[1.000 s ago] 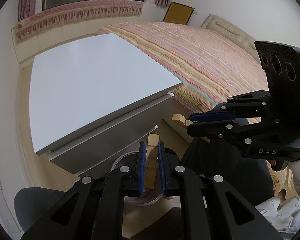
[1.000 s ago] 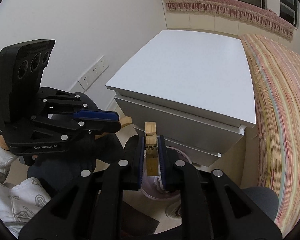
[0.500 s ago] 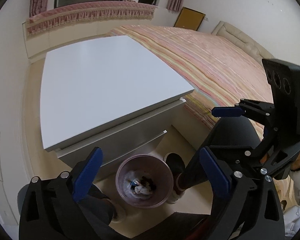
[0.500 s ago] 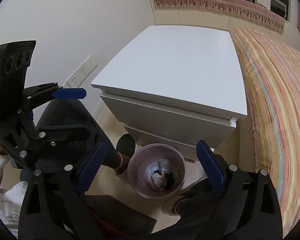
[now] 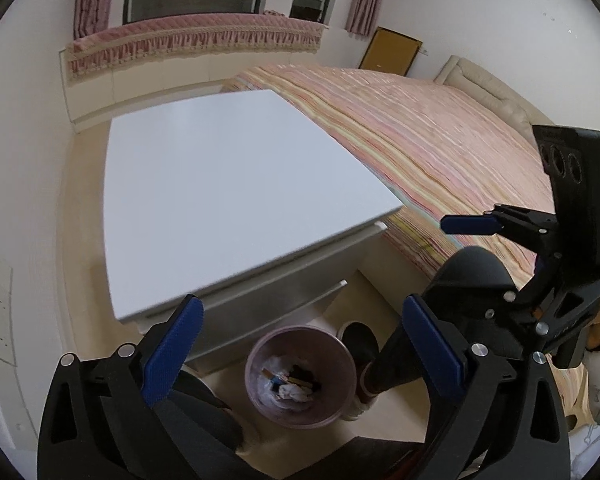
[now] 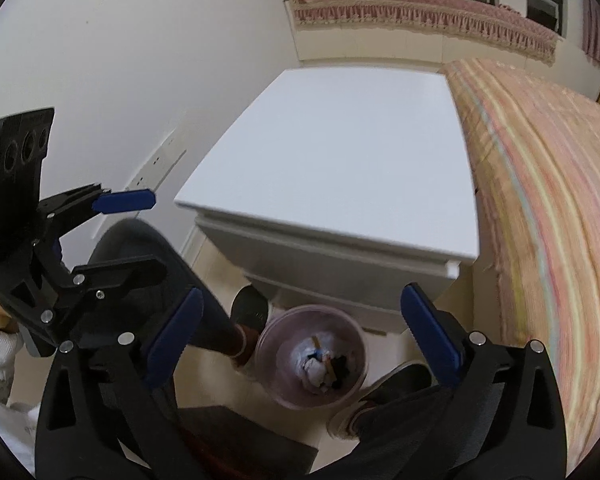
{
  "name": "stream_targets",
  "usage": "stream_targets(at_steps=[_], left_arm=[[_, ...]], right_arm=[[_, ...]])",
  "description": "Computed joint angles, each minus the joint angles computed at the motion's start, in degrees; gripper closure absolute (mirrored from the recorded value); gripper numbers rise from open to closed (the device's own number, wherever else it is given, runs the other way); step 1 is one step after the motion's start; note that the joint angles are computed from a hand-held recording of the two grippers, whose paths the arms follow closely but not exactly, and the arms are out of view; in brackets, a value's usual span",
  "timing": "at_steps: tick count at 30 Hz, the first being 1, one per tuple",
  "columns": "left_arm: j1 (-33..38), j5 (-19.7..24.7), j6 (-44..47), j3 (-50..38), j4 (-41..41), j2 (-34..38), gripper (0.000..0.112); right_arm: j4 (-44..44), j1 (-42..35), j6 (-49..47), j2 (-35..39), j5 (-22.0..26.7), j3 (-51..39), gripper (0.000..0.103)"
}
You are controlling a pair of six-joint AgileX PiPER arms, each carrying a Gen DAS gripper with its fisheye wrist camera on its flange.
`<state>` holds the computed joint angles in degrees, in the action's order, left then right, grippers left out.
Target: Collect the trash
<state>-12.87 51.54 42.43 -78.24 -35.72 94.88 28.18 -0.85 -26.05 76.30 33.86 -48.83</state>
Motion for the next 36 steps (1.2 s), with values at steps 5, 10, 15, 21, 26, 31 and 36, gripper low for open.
stream_targets(at_steps=[5,10,15,21,26,31,36], left_arm=[[0.0,1.3,-3.3,-7.2,2.3,2.6,0.017],[-0.2,1.1,-5.4,-14.6,3.7,5.0,0.017],[-0.8,1.2,-9.1,-21.5,7.1,7.8,0.016],[0.8,6.5,-10.3,-29.4,4.5,12.4,0.016],[1.3,10.6,-11.6,-35.0,3.7,15.8,0.016],[0.6,8.5,-12.6,-33.4,5.5,14.9,0.016],[0.4,8.7,-13.3,-33.5,5.3,14.7,0.016]], right_arm=[[-3.2,-0.2,3.1,1.3,0.7,-5.8,0.005],[-5.9,0.0,5.0,3.3,1.3,-13.0,0.004],[-7.2,-0.1,5.8,6.1,2.5,-19.4,0.003],[-7.2,-0.4,5.2,8.5,3.5,-23.5,0.003],[-6.9,-0.7,4.7,9.5,3.7,-24.8,0.003],[-6.4,-1.0,4.1,10.5,4.2,-26.0,0.003],[-6.9,-1.0,4.3,11.0,4.4,-26.4,0.003]])
